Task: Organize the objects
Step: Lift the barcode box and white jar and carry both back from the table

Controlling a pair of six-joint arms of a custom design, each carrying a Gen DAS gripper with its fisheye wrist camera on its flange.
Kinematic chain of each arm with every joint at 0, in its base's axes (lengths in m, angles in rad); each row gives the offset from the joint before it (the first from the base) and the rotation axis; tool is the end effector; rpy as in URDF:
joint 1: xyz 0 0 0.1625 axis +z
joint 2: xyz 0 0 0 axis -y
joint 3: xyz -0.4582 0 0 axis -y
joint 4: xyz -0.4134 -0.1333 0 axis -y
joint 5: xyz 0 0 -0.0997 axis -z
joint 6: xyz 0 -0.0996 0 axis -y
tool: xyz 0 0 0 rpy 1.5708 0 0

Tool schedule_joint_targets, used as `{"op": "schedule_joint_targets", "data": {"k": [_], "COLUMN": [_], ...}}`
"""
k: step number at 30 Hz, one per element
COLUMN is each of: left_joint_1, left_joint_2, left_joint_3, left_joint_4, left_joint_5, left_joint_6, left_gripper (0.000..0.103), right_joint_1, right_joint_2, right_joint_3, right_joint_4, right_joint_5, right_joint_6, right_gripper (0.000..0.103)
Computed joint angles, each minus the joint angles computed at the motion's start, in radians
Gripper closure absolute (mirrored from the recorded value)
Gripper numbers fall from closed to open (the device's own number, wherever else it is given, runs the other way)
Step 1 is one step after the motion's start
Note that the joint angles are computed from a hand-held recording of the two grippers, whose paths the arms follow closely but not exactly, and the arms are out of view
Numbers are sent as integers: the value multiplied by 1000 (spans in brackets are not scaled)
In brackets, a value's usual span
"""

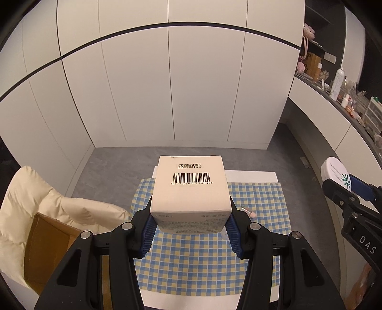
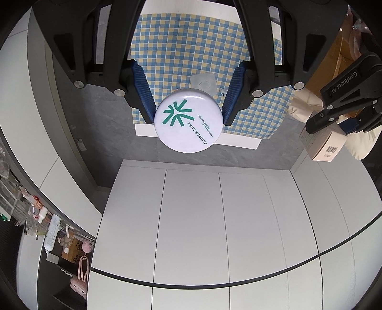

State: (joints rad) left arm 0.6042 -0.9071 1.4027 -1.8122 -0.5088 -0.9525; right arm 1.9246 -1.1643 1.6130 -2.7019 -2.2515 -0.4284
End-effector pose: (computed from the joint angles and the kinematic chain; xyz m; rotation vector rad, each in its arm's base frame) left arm -0.4758 -0.5961 0.2548 0.1795 2.1852 -0.8912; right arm 0.3018 -0.6133 0.4068 0.6167 -2.2636 0.7953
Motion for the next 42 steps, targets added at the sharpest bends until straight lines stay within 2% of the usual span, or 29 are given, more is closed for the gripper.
{"op": "schedule_joint_targets", "data": {"k": [5, 13, 25, 29, 34, 38, 42], "left_joint_1": [-28, -69, -157, -203, -255, -306, -357], "left_joint_2": [-23, -59, -116, -130, -159, -178, -188], "left_joint_3": [26, 86, 172, 184, 225, 248, 271], "left_joint_4": [56, 42, 168, 282, 329, 436, 517], "left_joint_5": [1, -40, -32, -21, -34, -31, -37], "left_joint_6": [-59, -87, -252, -353, -419, -567, -663], "left_gripper": [52, 52, 51, 51, 51, 51, 51], "right_joint_1": [14, 39, 60, 75, 91, 102, 119], "right_joint_2": [-33, -96, -222, -277, -350, -404, -468], "right_joint_3": [49, 152, 285, 338, 409, 453, 503], "right_joint_4": [-9, -82, -64, -67, -67, -51, -28], "right_joint_5": [-18, -53, -48, -59, -65, -71, -69], "right_joint_6": [-7, -27, 30, 49, 69, 81, 102], "right_gripper": [43, 43, 43, 43, 43, 43, 43]}}
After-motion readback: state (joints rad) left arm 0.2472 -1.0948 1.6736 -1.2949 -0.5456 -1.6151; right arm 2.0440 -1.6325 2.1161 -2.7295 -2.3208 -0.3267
